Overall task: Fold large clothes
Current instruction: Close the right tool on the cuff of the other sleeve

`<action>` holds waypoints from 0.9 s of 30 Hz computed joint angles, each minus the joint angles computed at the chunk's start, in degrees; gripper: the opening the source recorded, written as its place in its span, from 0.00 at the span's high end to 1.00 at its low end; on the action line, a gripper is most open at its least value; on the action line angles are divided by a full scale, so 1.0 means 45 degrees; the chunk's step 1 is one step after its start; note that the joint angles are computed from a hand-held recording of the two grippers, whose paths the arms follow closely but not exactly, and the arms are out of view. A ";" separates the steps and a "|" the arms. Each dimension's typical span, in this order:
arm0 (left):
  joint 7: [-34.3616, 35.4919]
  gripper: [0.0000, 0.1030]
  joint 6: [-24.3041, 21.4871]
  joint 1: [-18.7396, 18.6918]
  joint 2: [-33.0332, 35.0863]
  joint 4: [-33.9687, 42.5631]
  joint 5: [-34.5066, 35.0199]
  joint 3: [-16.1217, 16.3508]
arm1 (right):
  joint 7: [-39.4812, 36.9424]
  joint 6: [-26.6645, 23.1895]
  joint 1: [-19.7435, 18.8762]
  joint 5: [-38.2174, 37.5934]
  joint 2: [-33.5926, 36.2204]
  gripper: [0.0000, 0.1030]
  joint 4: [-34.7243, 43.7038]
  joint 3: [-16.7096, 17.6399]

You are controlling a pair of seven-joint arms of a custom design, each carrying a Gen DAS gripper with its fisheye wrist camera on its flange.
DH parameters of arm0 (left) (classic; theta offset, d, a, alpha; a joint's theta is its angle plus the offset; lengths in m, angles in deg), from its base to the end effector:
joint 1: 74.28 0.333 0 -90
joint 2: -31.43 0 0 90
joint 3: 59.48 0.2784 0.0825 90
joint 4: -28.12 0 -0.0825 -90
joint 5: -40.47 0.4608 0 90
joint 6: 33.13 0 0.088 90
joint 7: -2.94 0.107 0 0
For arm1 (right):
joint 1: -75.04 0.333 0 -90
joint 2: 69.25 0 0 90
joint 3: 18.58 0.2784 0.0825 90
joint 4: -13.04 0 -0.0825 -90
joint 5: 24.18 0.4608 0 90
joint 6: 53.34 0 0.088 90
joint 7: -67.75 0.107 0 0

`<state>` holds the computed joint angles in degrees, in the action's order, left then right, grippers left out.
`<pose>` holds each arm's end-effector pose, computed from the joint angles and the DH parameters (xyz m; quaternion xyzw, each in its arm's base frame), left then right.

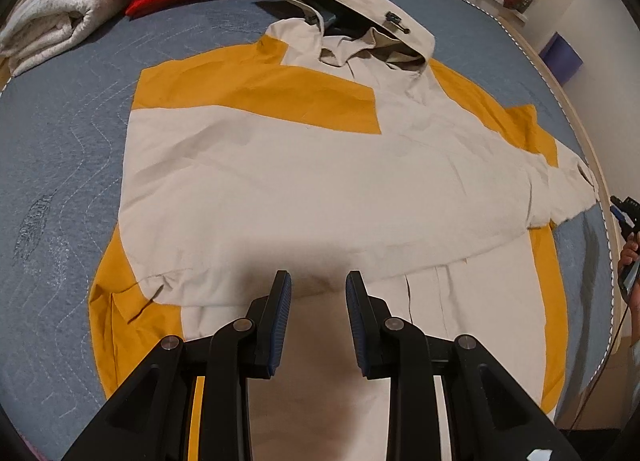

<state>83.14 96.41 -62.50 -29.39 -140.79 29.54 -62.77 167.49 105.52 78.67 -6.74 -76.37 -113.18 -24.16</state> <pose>0.3776 0.0588 0.4085 -0.8263 0.5284 -0.1729 0.0904 0.6245 -0.0351 0.4392 -0.4966 0.7937 -0.1411 0.3217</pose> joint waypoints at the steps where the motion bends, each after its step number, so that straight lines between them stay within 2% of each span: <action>1: -0.0031 0.75 0.0072 0.0026 0.0105 0.0045 -0.0018 0.0016 | -0.0160 -0.0008 0.0045 0.0473 0.0294 0.78 0.0237 -0.0109; 5: -0.0058 0.75 0.0246 0.0003 0.0296 0.0104 -0.0130 0.0091 | -0.0164 -0.0452 -0.0330 0.0467 0.1720 0.77 0.1388 -0.0004; 7: 0.0015 0.75 0.0239 -0.0021 0.0262 0.0069 -0.0084 0.0049 | -0.0327 -0.1173 -0.0674 0.0714 0.2718 0.77 0.2265 0.0125; 12: 0.0074 0.75 0.0249 0.0065 0.0263 0.0002 0.0024 0.0009 | 0.0031 -0.2043 -0.1486 0.0809 0.4315 0.77 0.3591 0.0548; 15: 0.0130 0.75 0.0268 0.0105 0.0368 -0.0008 0.0086 0.0006 | -0.0156 -0.1281 -0.1984 0.1820 0.4772 0.77 0.3779 0.0948; 20: 0.0335 0.75 0.0224 0.0110 0.0426 -0.0036 0.0107 0.0069 | -0.0358 -0.0761 -0.2597 0.2756 0.5610 0.77 0.4594 0.1393; 23: 0.0409 0.75 0.0236 0.0169 0.0443 -0.0021 0.0081 0.0119 | 0.0095 -0.0719 -0.2599 0.2242 0.6011 0.77 0.5106 0.1325; 27: 0.0449 0.75 0.0160 0.0313 0.0404 -0.0028 -0.0007 0.0243 | 0.2156 -0.1372 -0.1919 -0.0179 0.6321 0.80 0.5958 0.0674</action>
<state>85.16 97.12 -61.09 -27.57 -140.92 29.51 -61.67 177.19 99.35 70.04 -7.55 -47.93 -86.37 -21.12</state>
